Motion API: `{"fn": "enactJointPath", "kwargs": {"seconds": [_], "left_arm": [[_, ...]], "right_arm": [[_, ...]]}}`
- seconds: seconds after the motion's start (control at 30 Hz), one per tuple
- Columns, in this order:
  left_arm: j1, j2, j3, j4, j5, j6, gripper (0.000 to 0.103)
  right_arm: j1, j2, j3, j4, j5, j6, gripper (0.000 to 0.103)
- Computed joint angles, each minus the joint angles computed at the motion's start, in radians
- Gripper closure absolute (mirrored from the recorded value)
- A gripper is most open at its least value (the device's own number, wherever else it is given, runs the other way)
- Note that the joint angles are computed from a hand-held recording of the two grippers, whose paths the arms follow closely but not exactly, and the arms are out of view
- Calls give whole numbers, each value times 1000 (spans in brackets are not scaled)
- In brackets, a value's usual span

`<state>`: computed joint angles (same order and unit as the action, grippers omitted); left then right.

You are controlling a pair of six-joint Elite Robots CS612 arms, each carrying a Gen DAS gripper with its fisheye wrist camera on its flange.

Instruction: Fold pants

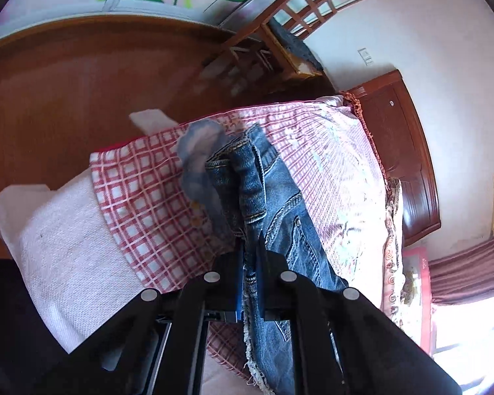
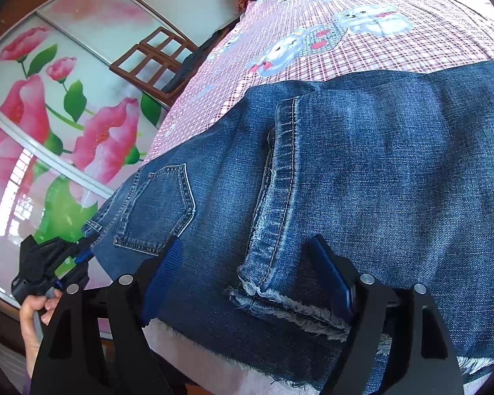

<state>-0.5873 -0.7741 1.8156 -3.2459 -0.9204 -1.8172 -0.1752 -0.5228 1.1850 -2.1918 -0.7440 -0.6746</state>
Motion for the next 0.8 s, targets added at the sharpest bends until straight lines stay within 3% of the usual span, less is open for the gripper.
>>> {"fn": "enactJointPath", "kwargs": {"seconds": [0.1, 0.27, 0.33, 0.4, 0.47, 0.6, 0.7, 0.8], "left_arm": [[-1, -7, -28, 33, 39, 102, 98], [-4, -6, -74, 26, 84, 288, 98], [-11, 1, -91, -22, 102, 389, 98], [-18, 9, -119, -50, 109, 498, 98], [-27, 20, -152, -95, 100, 630, 98], [-50, 45, -234, -159, 42, 918, 98], [-65, 77, -315, -160, -44, 1104, 98], [-73, 121, -396, -120, -149, 1221, 98]], "right_arm": [[-5, 9, -37, 102, 33, 1, 20], [-59, 49, -103, 386, 302, 62, 20], [-67, 66, -123, 452, 299, 79, 21], [-62, 66, -137, 500, 260, -16, 21], [-55, 60, -149, 530, 217, -57, 21], [-99, 84, -176, 722, 444, -3, 20], [-133, 88, -179, 718, 481, 52, 20], [-166, 97, -193, 780, 532, 52, 18]]}}
